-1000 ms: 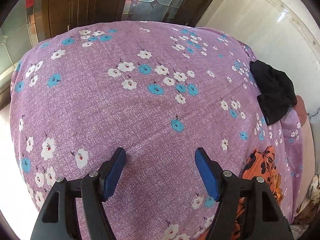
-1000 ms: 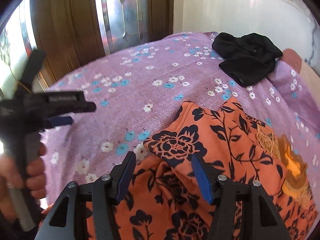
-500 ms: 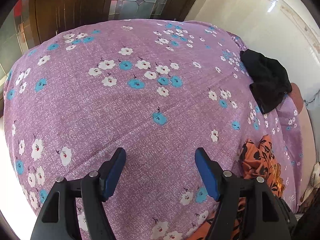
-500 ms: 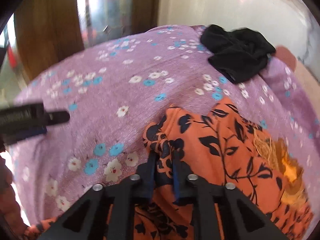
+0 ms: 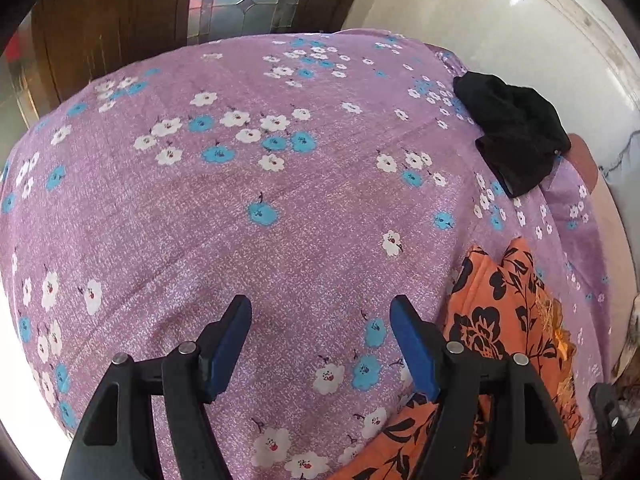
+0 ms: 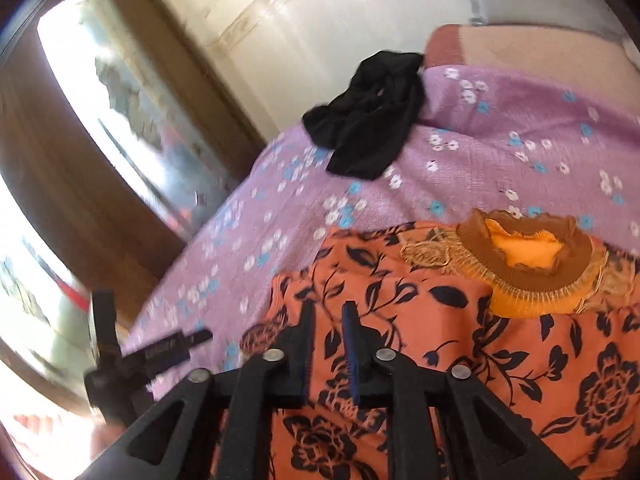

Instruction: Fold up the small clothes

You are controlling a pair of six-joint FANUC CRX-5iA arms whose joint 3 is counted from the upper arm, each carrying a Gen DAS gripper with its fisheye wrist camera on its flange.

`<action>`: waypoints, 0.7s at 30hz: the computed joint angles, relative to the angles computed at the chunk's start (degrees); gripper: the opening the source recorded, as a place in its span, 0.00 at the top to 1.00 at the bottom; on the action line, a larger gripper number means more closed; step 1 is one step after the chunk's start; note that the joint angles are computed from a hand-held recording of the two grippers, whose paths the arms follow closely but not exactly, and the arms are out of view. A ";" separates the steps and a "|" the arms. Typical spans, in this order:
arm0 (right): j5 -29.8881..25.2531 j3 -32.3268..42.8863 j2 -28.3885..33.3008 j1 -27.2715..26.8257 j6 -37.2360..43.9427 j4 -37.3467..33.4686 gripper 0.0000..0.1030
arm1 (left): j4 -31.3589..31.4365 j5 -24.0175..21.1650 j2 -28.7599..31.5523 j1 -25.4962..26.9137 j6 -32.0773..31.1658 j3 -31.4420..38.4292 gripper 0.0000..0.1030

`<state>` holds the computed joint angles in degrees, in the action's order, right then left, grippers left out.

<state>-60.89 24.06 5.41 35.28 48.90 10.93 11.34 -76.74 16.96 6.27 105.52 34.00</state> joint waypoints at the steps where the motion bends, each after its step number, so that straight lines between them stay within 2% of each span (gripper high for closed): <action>1: -2.39 1.45 1.26 1.44 1.49 1.84 0.36 | 0.71 0.32 -0.28 0.74 1.38 -0.70 0.30; 2: -2.71 1.22 1.66 3.13 2.59 4.02 0.24 | 0.91 1.02 -0.78 1.48 2.76 -1.45 0.30; 3: -2.04 1.10 2.14 4.42 4.35 5.15 0.20 | 0.71 1.38 -1.10 2.01 3.62 -1.67 0.30; 8: -5.58 6.20 8.59 7.98 9.59 7.45 0.20 | -0.98 2.09 -1.84 3.45 4.36 -1.57 0.30; 12: -13.47 14.30 16.86 9.06 14.83 9.81 0.23 | 0.14 1.51 -1.43 4.28 3.47 -1.65 0.30; 15: -17.53 18.58 21.79 8.49 15.21 12.10 0.26 | 0.77 1.49 -1.24 4.48 3.62 -1.75 0.30; 16: -18.04 19.97 22.68 7.78 14.35 11.41 0.38 | 0.94 1.49 -1.21 4.43 3.58 -1.72 0.30; 17: -18.01 21.04 23.18 6.90 12.54 10.73 0.43 | 1.18 1.53 -1.18 4.33 3.49 -1.70 0.30; 19: -17.09 22.75 23.04 4.74 8.42 7.42 0.70 | 1.38 1.37 -0.99 4.03 3.15 -1.37 0.30; 21: -14.65 22.02 21.05 2.16 3.86 2.33 0.87 | 1.22 1.46 -0.99 3.64 2.72 -1.24 0.30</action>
